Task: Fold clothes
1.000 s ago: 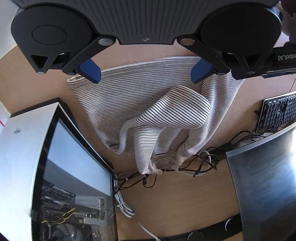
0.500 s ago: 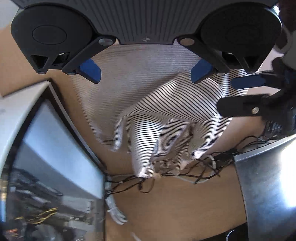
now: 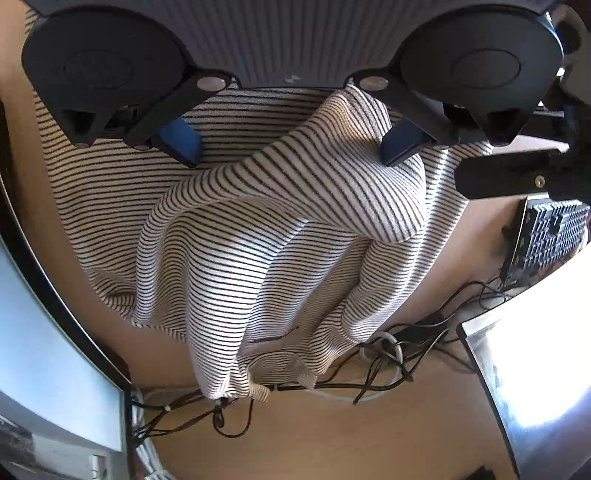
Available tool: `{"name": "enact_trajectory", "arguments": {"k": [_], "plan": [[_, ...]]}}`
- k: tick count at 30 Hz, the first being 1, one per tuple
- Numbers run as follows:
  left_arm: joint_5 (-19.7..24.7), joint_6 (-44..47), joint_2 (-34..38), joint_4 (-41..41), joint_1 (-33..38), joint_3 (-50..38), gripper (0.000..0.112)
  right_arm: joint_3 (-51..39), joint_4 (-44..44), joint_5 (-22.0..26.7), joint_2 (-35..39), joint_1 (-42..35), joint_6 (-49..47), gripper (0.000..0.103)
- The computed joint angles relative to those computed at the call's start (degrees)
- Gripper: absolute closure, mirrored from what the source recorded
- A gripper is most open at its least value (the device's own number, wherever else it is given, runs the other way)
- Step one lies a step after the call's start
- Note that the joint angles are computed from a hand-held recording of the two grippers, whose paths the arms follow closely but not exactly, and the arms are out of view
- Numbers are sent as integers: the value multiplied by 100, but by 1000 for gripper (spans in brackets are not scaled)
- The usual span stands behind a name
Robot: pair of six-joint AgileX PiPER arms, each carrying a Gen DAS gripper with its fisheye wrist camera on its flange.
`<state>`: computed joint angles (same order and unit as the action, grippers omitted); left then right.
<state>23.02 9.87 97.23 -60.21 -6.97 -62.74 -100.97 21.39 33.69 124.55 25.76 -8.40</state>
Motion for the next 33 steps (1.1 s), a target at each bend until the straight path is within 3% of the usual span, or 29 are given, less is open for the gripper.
{"name": "enact_trajectory", "arguments": {"k": [6,11,14,19,25,29,31,33], "plan": [[188,1442,-127,-1081,206,357,9,-87,-131,208,-9,38,-488,0],[462,1308,-452,-750,385,622,9,180,353,427,-237,-94,-1120,0],[627,1263,-726,-525,506,852,9,657,530,253,-523,-3,-1242,0],[1005,1608,-1289,-654,915,1486,9,1511,273,-217,-1060,422,-815,0],[1741,2254,-1826,-1028,1636,2220,9,2401,-1016,-693,-1675,1133,690,0],[1478,2143,-2332,-855,1501,2630,9,3062,-1270,-883,-2163,1356,1077,0],[1180,2295,-2690,-976,1367,2992,9,3468,-1578,-1156,-2395,1473,1300,0],[695,1862,-3034,-617,1016,3185,9,3794,-2068,-1371,-2577,1601,1589,0]]}}
